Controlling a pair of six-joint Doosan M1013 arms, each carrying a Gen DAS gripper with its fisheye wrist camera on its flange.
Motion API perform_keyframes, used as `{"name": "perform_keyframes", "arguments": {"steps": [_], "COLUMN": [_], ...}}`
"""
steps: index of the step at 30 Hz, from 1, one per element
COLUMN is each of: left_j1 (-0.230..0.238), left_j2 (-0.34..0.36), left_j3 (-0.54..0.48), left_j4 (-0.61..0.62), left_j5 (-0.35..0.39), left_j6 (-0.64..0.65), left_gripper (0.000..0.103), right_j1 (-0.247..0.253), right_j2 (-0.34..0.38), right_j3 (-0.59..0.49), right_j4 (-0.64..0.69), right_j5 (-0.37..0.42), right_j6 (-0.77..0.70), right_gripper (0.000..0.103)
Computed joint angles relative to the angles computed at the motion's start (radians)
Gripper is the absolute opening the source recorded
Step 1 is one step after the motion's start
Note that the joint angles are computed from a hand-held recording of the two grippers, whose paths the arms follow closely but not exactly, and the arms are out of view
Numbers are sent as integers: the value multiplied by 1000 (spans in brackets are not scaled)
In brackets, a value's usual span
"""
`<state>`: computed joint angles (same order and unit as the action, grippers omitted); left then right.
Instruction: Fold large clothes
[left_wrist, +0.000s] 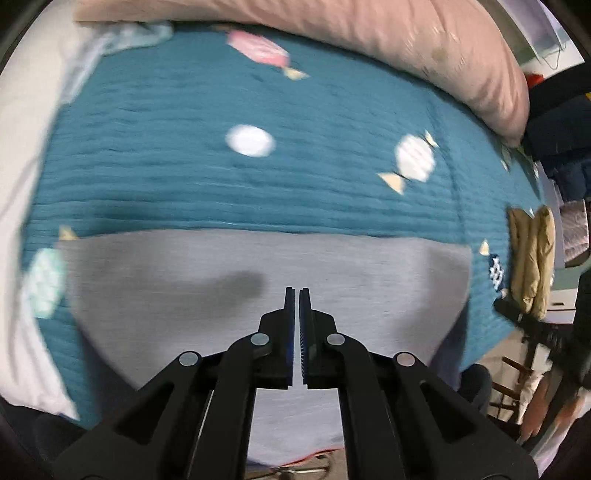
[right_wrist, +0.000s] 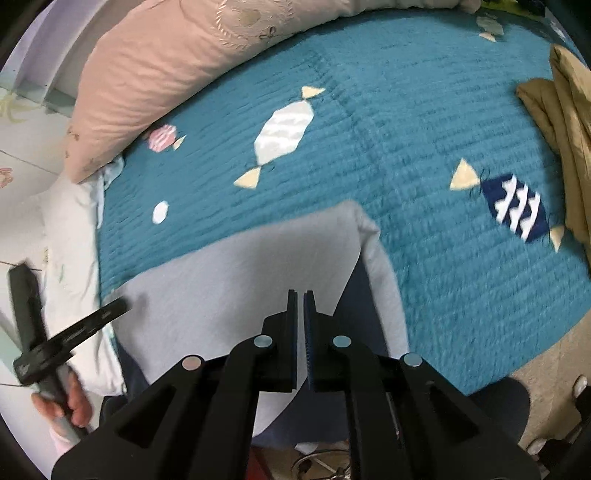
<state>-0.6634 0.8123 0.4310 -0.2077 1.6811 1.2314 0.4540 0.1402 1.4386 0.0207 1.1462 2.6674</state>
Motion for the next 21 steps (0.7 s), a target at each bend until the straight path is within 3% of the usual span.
{"name": "perform_keyframes", "arguments": {"steps": [4,7,10,12,15,16,18,19,21], "left_j1": [-34,-33,-12,-23,-30,-33,-48,-55,-57], "left_j2": [90,84,96,61,-52,-74,-117,-116,-96], "left_j3": [-78,-10,-56,-21,177,228,334,336,284], "left_j4": [15,25,-47,4,0,-1,39,62,62], "left_j5": [93,60,113,131,66,53,-24,-31,26], "left_j6": [-30,-95,-163,-119,-114,-114,-104,-100,-122], "left_gripper": [1,1,0,0,0,0,1,1,0], "right_j1": [24,24,20,21,41,47,56,60,66], "right_j2": [39,65,63,47,29,20,10,9,9], "right_j3": [-20,-18,7,31,43,51,64,65,65], "right_j4": [16,40,51,61,26,20,8,0,-4], "right_j5": [10,30,29,10,35,31,31,38,65], "right_j6": [0,-3,32,46,71,84,107,114,132], "right_gripper": [6,6,6,6,6,9,25,27,27]}}
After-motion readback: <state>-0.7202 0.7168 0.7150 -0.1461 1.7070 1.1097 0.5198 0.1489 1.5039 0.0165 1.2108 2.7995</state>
